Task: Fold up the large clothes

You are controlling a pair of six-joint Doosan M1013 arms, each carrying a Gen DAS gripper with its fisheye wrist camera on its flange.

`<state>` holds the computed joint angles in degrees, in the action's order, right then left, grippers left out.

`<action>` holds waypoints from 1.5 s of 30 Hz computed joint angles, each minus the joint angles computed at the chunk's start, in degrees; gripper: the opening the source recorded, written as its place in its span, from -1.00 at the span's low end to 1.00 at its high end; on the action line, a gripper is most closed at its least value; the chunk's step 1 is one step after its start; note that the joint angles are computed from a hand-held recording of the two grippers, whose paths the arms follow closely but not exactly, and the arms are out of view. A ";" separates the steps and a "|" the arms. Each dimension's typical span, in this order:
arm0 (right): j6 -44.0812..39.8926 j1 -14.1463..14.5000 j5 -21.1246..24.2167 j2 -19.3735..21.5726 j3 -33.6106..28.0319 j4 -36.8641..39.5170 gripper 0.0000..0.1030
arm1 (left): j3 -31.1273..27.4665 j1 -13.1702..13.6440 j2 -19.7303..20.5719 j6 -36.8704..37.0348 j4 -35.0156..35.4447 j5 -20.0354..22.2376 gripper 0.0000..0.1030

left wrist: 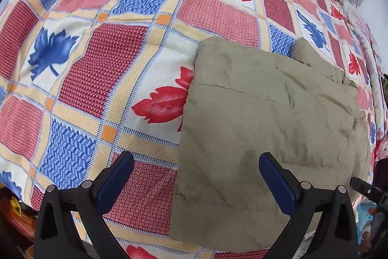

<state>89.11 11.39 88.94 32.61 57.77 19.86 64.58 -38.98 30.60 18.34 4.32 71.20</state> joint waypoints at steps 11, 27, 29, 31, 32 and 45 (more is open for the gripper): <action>-0.11 0.84 2.08 1.59 -0.54 -0.47 0.66 | 13.24 5.33 -3.84 24.24 -27.68 -26.64 1.00; -0.80 1.32 3.43 2.28 -0.99 -2.51 0.66 | 7.40 7.11 4.43 46.67 -51.62 -27.63 1.00; -0.90 1.35 3.86 2.40 -1.26 -2.31 0.66 | 6.82 7.11 4.78 45.74 -51.20 -27.23 0.90; -1.14 1.22 4.85 2.65 -1.91 -1.69 0.66 | 5.40 6.87 5.15 43.38 -47.50 -25.05 0.42; -1.25 1.17 5.39 2.79 -2.31 -1.24 0.66 | 5.43 6.86 5.05 44.33 -48.18 -25.26 0.05; -0.35 -1.08 -8.54 0.20 1.22 1.24 -0.63 | -4.17 4.64 4.64 34.32 -37.97 -22.50 -0.51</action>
